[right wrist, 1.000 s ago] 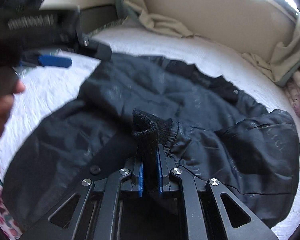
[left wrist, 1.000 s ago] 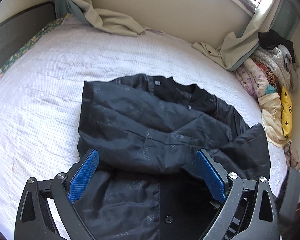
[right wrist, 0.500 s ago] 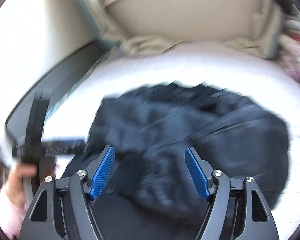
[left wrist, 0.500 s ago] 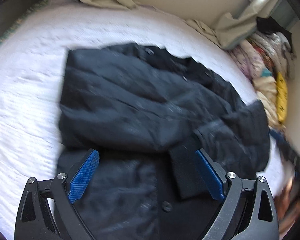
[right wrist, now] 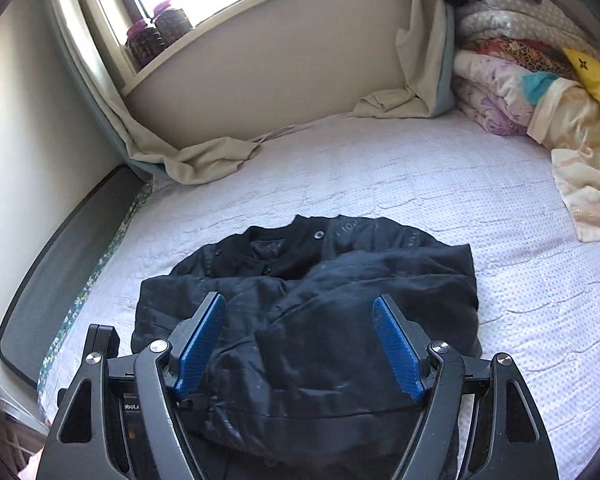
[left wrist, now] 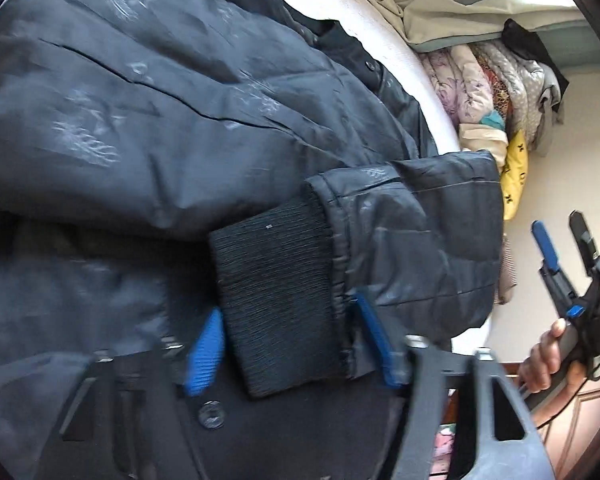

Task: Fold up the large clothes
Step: 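Bring the knit cuff to the left tool and open the right tool while the left tool grasps it, then pull the knit cuff across the jacket with the left tool while the right tool pins the jacket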

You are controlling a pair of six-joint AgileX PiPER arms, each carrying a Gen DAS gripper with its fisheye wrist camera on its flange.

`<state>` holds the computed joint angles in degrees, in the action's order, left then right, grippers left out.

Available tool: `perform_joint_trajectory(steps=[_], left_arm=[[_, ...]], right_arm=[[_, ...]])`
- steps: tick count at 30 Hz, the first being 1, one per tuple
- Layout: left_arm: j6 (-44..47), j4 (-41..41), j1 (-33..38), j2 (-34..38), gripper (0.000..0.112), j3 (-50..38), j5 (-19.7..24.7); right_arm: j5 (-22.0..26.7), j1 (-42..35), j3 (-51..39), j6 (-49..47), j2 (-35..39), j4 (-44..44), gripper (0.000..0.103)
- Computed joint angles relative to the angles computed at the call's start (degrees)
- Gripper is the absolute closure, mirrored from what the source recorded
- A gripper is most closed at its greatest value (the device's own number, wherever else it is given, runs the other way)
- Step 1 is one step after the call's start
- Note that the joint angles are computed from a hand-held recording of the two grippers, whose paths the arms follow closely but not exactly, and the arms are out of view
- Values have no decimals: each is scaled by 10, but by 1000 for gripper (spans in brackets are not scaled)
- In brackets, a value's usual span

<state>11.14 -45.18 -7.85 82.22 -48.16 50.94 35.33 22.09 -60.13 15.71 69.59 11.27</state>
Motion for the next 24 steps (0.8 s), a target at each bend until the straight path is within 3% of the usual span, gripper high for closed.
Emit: perform_joint_trajectory(steps=[1, 3, 4, 10, 14, 17, 24], left_arm=[[6, -8, 4, 5, 76, 1, 1], [32, -34, 13, 15, 93, 7, 7], [38, -42, 15, 16, 95, 8, 10], [-4, 19, 21, -59, 99, -25, 36], [-46, 96, 60, -121, 99, -53, 75], [-78, 167, 85, -145, 99, -66, 75], [-79, 199, 123, -118, 99, -32, 54]], right_arm=[[4, -6, 4, -7, -6, 5, 28], [9, -15, 6, -15, -9, 10, 28], [10, -16, 6, -11, -8, 7, 28], [23, -59, 9, -33, -20, 30, 28], [36, -77, 8, -21, -24, 16, 28], [42, -84, 8, -14, -19, 8, 28], [44, -52, 1, 10, 18, -21, 28]])
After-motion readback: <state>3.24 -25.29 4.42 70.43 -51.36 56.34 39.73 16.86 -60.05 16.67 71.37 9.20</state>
